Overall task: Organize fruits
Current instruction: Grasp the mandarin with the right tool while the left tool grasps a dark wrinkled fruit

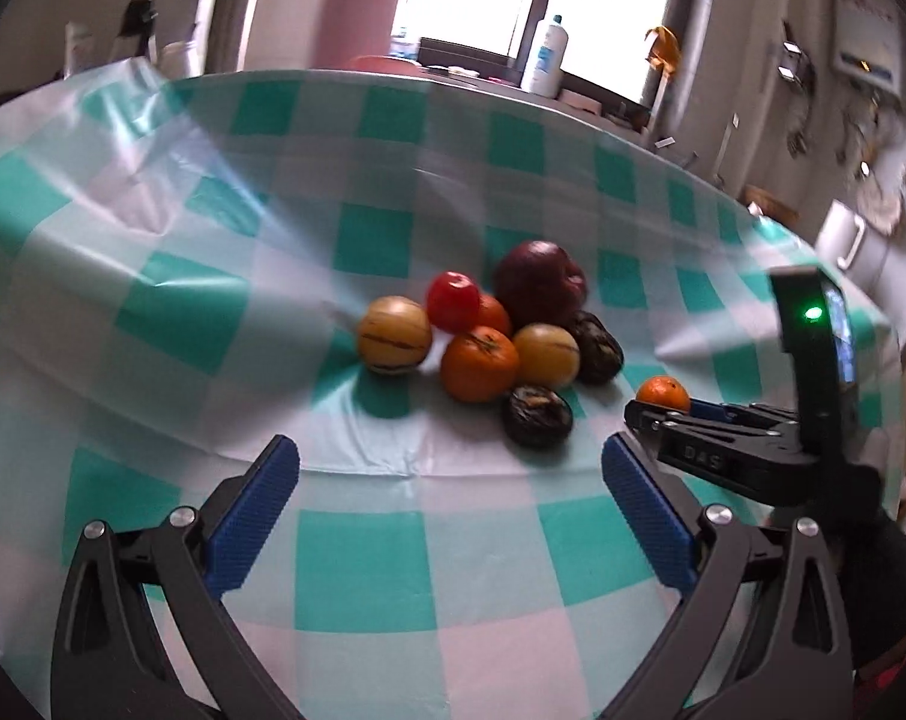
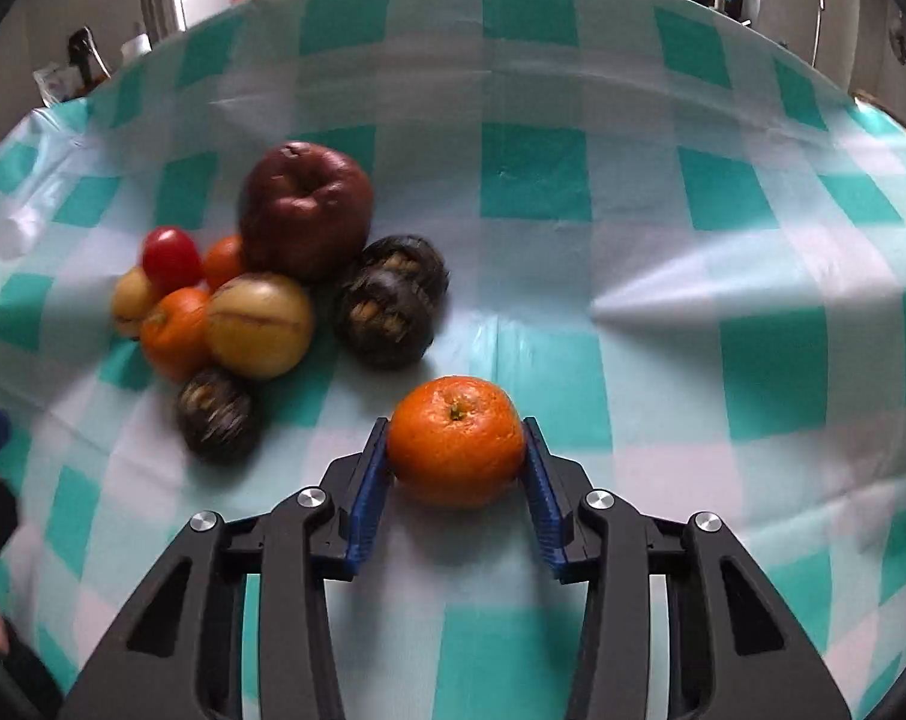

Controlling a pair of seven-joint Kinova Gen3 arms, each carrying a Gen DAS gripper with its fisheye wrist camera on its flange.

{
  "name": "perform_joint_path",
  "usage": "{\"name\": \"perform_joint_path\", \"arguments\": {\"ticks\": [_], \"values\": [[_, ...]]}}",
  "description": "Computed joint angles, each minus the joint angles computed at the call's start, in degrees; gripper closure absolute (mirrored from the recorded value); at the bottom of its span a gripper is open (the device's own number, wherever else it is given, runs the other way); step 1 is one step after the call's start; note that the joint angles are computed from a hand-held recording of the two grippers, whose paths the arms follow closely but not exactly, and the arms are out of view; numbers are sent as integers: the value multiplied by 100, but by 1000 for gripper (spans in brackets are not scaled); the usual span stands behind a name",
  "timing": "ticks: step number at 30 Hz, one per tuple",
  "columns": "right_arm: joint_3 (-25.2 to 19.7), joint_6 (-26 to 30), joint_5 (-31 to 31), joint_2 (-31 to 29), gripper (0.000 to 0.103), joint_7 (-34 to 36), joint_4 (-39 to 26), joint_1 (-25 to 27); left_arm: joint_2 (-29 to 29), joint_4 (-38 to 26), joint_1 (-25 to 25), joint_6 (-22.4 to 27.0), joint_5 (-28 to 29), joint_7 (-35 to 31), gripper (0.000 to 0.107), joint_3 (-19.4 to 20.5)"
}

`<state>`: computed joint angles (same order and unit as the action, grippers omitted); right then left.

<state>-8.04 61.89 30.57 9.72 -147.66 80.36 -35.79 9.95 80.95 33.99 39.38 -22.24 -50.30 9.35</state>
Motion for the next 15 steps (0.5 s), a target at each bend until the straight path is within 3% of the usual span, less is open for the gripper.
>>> {"name": "perform_joint_path", "arguments": {"ticks": [4, 9, 11, 13, 15], "values": [[-185, -664, 155, -794, 61, -790, 1016, 26, 110, -111, 26, 137, 94, -334, 6, 99], [-318, -1678, 196, -1819, 61, -1931, 2255, 328, 129, -94, -222, 0, 909, -952, 6, 177], [-659, -2132, 297, -2151, 61, -2397, 2645, 777, 213, -178, -444, 7, 1271, -1081, 6, 328], [-944, -2309, 490, -2197, 61, -2673, 2760, 1069, 454, -537, -242, 313, 1260, -1012, 7, 185], [-968, -2319, 438, -2143, 61, -2608, 2706, 1112, 758, -1031, 269, 772, 882, -769, 7, -162]]}}
